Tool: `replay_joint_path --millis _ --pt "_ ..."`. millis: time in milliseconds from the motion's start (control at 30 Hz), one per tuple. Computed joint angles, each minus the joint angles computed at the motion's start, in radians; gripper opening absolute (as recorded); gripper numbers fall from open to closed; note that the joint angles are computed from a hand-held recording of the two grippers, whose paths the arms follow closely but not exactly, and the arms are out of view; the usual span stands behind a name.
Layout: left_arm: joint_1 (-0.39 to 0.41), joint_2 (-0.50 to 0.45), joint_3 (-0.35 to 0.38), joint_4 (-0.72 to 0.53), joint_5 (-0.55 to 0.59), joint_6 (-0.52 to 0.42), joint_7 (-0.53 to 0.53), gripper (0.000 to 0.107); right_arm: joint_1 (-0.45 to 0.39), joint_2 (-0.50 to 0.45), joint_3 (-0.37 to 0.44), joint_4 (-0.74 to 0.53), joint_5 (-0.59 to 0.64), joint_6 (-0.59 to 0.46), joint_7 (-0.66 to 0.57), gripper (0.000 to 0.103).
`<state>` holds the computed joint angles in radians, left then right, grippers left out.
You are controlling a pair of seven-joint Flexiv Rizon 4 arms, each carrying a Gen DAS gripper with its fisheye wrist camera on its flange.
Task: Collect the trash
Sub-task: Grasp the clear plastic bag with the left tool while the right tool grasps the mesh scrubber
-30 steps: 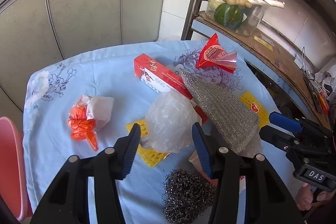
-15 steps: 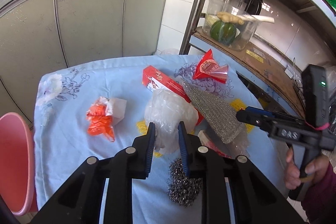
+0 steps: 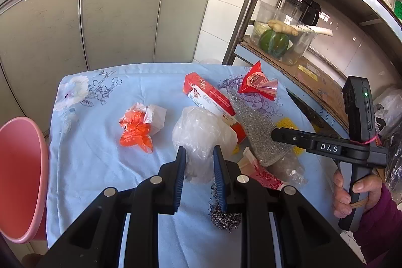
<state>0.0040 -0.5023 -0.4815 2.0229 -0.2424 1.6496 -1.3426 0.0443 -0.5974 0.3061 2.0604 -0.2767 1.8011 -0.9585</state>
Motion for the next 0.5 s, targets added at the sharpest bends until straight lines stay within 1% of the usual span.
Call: replay_joint_path --millis 33,100,200,267,300,467,500 --pt "0.004 0.0 -0.004 0.003 0.001 0.004 0.001 0.021 0.013 0.007 -0.012 0.007 0.006 0.007 0.0 0.018" --pt "0.017 0.003 -0.017 0.012 0.004 0.014 0.0 0.021 0.047 0.024 -0.045 0.025 0.024 0.027 0.002 0.013" --pt "0.042 0.01 -0.04 0.027 0.017 0.033 -0.002 0.021 0.134 0.058 -0.125 0.056 0.059 0.064 -0.006 0.009" --pt "0.059 0.017 -0.053 0.039 0.03 0.049 -0.007 0.021 0.225 0.089 -0.207 0.079 0.1 0.085 -0.022 0.007" --pt "0.067 0.02 -0.058 0.045 0.037 0.057 -0.012 0.021 0.254 0.099 -0.232 0.087 0.117 0.092 -0.029 0.007" --pt "0.108 0.042 -0.08 0.075 0.079 0.101 -0.054 0.021 0.467 0.164 -0.401 0.111 0.231 0.125 -0.124 0.006" --pt "0.117 0.047 -0.083 0.081 0.089 0.112 -0.067 0.021 0.495 0.172 -0.422 0.109 0.25 0.125 -0.145 0.005"
